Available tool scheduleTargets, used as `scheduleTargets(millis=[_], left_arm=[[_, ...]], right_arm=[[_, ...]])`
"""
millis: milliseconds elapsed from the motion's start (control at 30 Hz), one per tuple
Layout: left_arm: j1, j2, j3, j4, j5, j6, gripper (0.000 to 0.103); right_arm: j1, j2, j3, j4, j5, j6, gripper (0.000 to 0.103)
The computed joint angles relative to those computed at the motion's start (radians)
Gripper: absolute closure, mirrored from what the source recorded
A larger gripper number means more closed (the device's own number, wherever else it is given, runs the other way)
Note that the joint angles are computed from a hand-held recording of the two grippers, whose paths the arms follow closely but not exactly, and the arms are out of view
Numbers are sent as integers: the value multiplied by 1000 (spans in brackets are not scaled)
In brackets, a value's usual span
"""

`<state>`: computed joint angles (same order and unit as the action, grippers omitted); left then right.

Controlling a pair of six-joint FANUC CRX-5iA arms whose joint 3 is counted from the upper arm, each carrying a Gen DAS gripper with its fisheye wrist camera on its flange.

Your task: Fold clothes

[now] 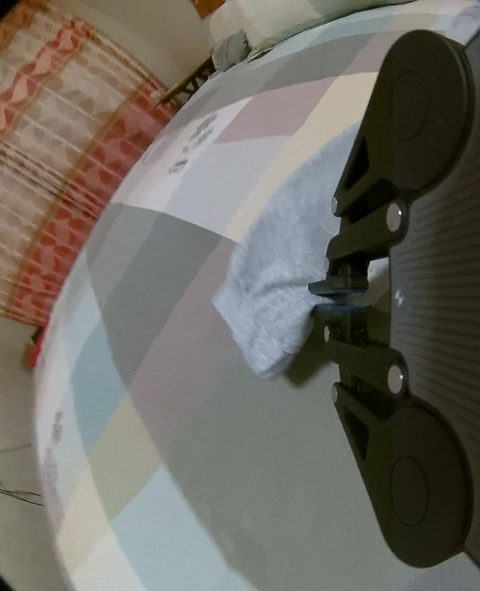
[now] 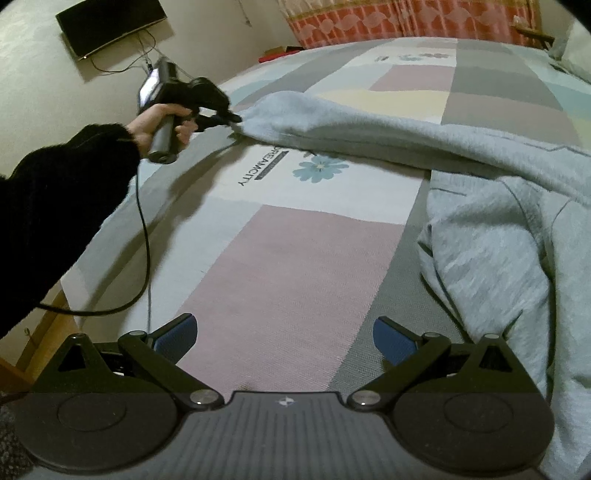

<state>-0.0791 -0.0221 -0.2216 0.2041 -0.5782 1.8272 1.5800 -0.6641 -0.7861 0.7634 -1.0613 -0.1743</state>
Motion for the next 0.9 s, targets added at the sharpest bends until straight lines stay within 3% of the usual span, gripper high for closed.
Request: scheduleTargets(millis=[167, 233, 300, 400, 533, 600, 733, 800, 900], left_arm=[[55, -128, -102, 51, -43, -86, 99], [73, -139, -100, 36, -107, -93, 90], [82, -147, -92, -16, -182, -69, 88], [74, -181, -97, -72, -220, -39, 86], [-2, -184, 7, -295, -301, 103, 80], [-16, -184, 47, -356, -341, 153, 77], [-17, -226, 19, -280, -333, 89, 70], [-50, -237, 5, -258, -328, 50, 63], [-110, -247, -25, -214, -324, -18, 59]], right_arm=[[41, 6, 16, 8, -64, -23, 7], [60, 8, 23, 11, -88, -33, 7], [95, 5, 28, 23, -133, -48, 7], [154, 3, 39, 39, -210, -71, 8], [252, -6, 50, 49, -344, -113, 9], [312, -13, 50, 53, -410, -156, 9], [430, -24, 46, 45, -533, -243, 13], [478, -31, 44, 30, -572, -285, 18], [523, -26, 51, 4, -625, -326, 25]])
